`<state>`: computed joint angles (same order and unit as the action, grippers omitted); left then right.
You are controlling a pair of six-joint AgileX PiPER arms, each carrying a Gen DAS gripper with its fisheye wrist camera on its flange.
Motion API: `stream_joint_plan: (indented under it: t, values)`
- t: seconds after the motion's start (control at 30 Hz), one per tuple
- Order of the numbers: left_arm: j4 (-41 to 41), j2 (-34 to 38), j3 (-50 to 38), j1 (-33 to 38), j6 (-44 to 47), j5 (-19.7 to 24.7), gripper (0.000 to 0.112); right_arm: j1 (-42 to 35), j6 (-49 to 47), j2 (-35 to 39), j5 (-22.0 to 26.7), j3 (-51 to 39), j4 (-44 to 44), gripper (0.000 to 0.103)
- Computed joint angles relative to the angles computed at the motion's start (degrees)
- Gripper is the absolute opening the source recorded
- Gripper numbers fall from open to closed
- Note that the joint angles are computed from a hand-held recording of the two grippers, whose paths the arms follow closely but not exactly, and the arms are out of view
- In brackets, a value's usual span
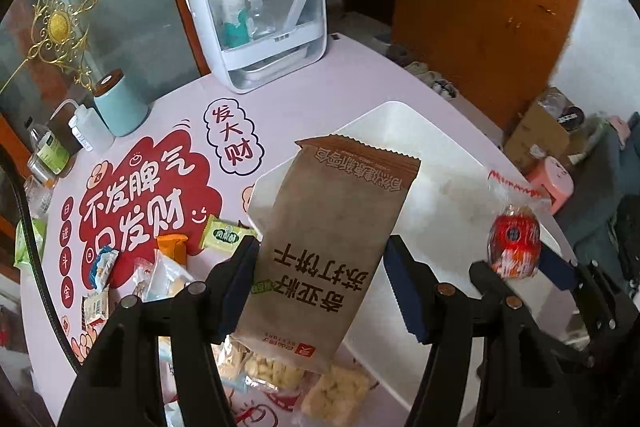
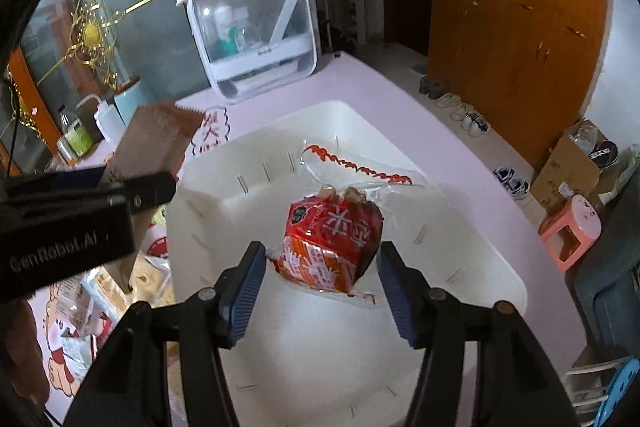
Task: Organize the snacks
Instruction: 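Carry both snacks into the white tray and open both tools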
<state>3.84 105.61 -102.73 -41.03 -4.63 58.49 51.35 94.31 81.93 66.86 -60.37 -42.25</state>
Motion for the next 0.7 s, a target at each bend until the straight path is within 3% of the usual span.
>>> stream_joint_plan:
  t: [0.2,0.27,0.3,0.33,0.4,0.7]
  values:
    - [4.8,5.8,-5.2,-2.6,-3.9,2.5,0.064,-3.8,-1.6,-0.6,-8.0,4.6,2.3,0.062]
    - [5.5,7.6,-6.6,-3.0,-4.7,4.3,0.076,-4.6,-1.9,-0.9,-10.3,5.8,3.1,0.062]
    - [5.5,8.0,-6.6,-3.0,-5.1,4.4,0.089,-4.7,-1.5,-1.2,-11.6,6.6,2.9,0.064]
    - [5.1,8.2,-6.2,-2.8,-5.8,4.1,0.097,-4.6,-1.0,-1.4,-12.0,7.0,2.5,0.072]
    - [3.8,8.3,-5.6,-2.4,-6.5,3.6,0.097,-3.7,0.5,-1.7,-11.6,7.6,1.4,0.082]
    - [1.6,5.5,-0.1,-2.1,-8.4,1.3,0.102,-3.4,0.8,-3.9,-12.9,8.8,2.5,0.082]
